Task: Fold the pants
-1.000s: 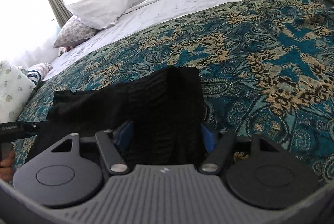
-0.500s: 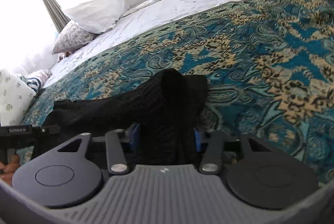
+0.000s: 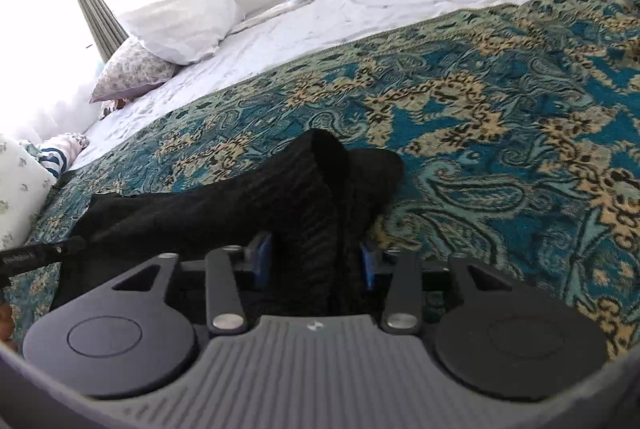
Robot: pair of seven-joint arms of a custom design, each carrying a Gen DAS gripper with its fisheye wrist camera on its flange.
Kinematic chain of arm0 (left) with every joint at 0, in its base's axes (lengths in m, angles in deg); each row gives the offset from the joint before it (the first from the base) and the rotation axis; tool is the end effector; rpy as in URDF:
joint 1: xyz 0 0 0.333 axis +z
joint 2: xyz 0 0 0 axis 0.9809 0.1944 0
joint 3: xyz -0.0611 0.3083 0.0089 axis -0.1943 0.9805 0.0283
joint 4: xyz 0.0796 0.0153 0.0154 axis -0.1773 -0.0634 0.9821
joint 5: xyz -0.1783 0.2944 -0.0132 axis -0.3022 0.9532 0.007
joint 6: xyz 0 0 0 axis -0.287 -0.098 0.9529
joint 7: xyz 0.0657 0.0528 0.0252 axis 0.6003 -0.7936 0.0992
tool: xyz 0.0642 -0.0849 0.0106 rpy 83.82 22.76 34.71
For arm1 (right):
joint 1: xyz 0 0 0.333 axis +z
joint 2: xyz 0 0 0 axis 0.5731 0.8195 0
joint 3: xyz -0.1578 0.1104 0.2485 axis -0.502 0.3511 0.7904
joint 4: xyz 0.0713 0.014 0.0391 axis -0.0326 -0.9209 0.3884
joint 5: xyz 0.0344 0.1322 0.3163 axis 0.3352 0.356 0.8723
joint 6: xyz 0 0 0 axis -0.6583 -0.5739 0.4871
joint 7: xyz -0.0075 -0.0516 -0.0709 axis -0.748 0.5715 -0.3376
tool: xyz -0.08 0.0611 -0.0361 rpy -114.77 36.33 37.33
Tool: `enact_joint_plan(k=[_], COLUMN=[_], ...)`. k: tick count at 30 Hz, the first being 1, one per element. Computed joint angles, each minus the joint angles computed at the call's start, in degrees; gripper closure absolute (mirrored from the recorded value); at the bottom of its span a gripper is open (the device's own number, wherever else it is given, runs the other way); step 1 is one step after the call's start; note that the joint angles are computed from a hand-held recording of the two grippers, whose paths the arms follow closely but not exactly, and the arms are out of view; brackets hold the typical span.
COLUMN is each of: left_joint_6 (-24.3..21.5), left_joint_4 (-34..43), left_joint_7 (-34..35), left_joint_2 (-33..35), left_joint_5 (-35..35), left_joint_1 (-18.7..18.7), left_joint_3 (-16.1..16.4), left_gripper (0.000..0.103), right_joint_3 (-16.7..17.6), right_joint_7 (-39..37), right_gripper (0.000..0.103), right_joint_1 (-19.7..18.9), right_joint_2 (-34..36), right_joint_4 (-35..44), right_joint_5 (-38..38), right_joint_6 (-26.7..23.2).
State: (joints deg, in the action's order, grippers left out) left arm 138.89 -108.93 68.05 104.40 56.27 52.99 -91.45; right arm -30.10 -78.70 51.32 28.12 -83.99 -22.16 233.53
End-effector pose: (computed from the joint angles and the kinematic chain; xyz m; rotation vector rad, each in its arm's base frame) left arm 0.4828 -0.4017 0.4940 -1.5280 1.9945 -0.9586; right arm 0.4025 0.2503 0.4832 -1.2192 1.9571 -0.4986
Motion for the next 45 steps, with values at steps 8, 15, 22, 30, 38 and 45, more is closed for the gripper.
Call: enact_joint_plan(k=[8, 15, 22, 30, 38, 45], left_joint_6=[5.04, 6.64, 4.97, 5.78, -0.27, -3.21], left_joint_4=[-8.7, -15.51, -19.83, -24.99, -27.61, -26.92], left_joint_7=[-12.38, -14.96, -16.3, -24.15, -27.16, -28.93], left_joint_2=[-7.88, -12.56, -15.0, -19.62, -21.55, -19.88], left_joint_5=[13.67, 19.36, 15.97, 19.08, 22.75, 23.79], left_joint_1=[-0.86, 0.29, 0.27, 1.25, 0.17, -1.29], left_joint_3=[0.94, -3.41, -5.17, -7.26, -10.31, -10.0], left_gripper=[0.03, 0.013, 0.01, 0.004, 0.0, 0.0], right_joint_3=[6.16, 8.59, 9.43, 13.7, 12.06, 10.22], right_joint_7=[-1.65, -10.36, -5.42, -0.4, -0.63, -2.22], right_gripper=[0.023, 0.016, 0.015, 0.006, 0.0, 0.0], right_joint_1=[3.69, 9.99, 12.76, 19.0, 23.95, 25.14], right_joint_2=[-7.31, -4.38, -6.77, -1.56, 4.34, 4.51], right_joint_4=[-1.31, 1.75, 2.01, 6.06, 8.75, 8.72], right_joint_5=[1.5, 6.38, 4.36, 0.05, 1.81, 3.55], right_joint_6=[-19.37, -36.35, -38.76, -44.58, -47.94, -46.7])
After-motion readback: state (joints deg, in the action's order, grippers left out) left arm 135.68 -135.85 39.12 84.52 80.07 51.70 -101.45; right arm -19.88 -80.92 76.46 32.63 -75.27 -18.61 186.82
